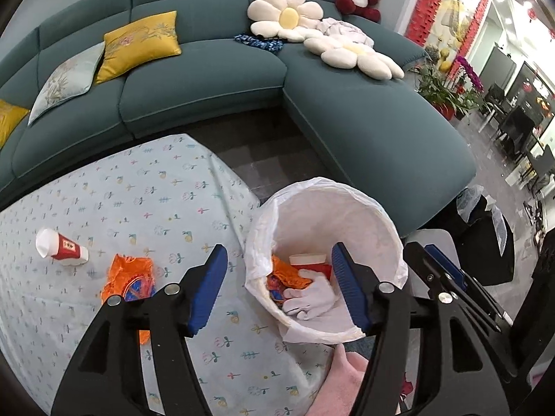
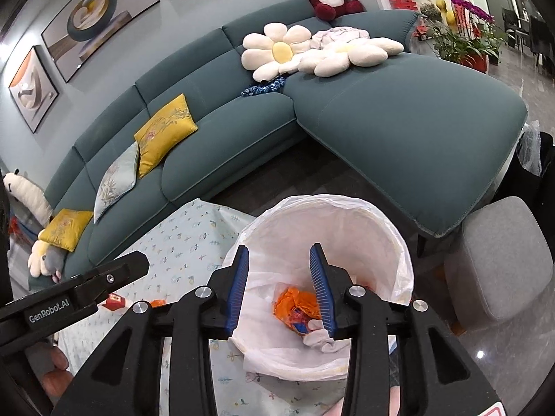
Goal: Collect trash
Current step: 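Carry the orange bag and white glove to the bin and release both, then grasp the small orange packet with the left gripper while the right gripper grasps a red-white cup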
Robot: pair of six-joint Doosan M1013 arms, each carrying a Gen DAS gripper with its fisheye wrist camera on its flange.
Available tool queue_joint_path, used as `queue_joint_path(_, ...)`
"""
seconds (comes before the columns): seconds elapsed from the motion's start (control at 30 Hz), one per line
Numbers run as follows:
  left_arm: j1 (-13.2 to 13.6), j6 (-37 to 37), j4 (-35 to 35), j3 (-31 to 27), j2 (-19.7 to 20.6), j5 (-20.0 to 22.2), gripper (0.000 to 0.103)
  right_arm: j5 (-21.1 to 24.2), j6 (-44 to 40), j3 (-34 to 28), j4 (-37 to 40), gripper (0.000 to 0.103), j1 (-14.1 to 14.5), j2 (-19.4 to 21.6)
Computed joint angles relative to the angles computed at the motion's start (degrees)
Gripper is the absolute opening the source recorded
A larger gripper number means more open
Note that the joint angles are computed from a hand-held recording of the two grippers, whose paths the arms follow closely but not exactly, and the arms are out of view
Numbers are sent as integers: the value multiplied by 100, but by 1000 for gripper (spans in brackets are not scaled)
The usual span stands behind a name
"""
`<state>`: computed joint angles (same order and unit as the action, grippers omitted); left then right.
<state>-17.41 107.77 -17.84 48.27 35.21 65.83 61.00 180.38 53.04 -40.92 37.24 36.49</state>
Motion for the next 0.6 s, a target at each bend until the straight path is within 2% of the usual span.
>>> queue_joint_path(0.23,163,-200,83,91,-40,-50,60,48,-413,-481,133,38,76,242)
queue_joint_path(0.4,291,-406,210,169,-56,-103,69,121,-780,-936,281,42,137,489)
queue_joint_path(0.6,475,-728,403,194,7,-46,73,177,-1165,-1468,571,42,171,805)
